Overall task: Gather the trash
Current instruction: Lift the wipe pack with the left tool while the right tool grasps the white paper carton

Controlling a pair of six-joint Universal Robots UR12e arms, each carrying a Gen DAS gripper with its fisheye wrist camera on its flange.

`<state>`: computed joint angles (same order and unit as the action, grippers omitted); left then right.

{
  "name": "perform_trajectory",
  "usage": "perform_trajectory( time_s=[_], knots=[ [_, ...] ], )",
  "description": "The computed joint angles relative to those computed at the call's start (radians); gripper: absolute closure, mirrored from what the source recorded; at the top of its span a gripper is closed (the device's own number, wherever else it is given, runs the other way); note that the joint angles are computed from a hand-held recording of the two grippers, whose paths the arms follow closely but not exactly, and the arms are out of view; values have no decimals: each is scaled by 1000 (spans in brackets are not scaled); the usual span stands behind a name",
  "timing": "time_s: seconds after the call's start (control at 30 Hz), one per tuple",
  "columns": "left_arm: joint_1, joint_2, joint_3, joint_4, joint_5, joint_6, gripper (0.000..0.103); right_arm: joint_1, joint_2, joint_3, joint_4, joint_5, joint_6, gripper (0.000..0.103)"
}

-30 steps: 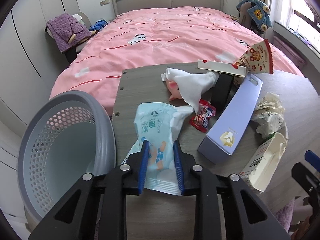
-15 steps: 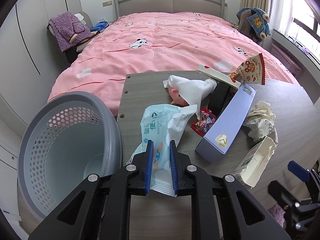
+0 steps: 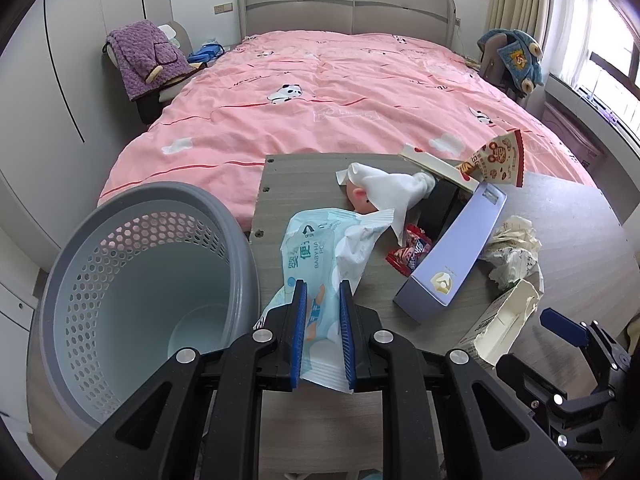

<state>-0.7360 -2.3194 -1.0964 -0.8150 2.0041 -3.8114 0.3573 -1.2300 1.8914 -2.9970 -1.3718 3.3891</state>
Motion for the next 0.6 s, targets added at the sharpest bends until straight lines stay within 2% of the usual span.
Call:
perform_trajectory(
  time_s=[0.17, 0.6],
  knots=[
    [1, 6, -7, 3, 2, -11, 87, -3, 8, -15, 12, 38, -47, 6],
    [2, 15, -14, 20, 3, -11, 87, 20, 25, -48, 74, -9, -166, 6]
  ],
)
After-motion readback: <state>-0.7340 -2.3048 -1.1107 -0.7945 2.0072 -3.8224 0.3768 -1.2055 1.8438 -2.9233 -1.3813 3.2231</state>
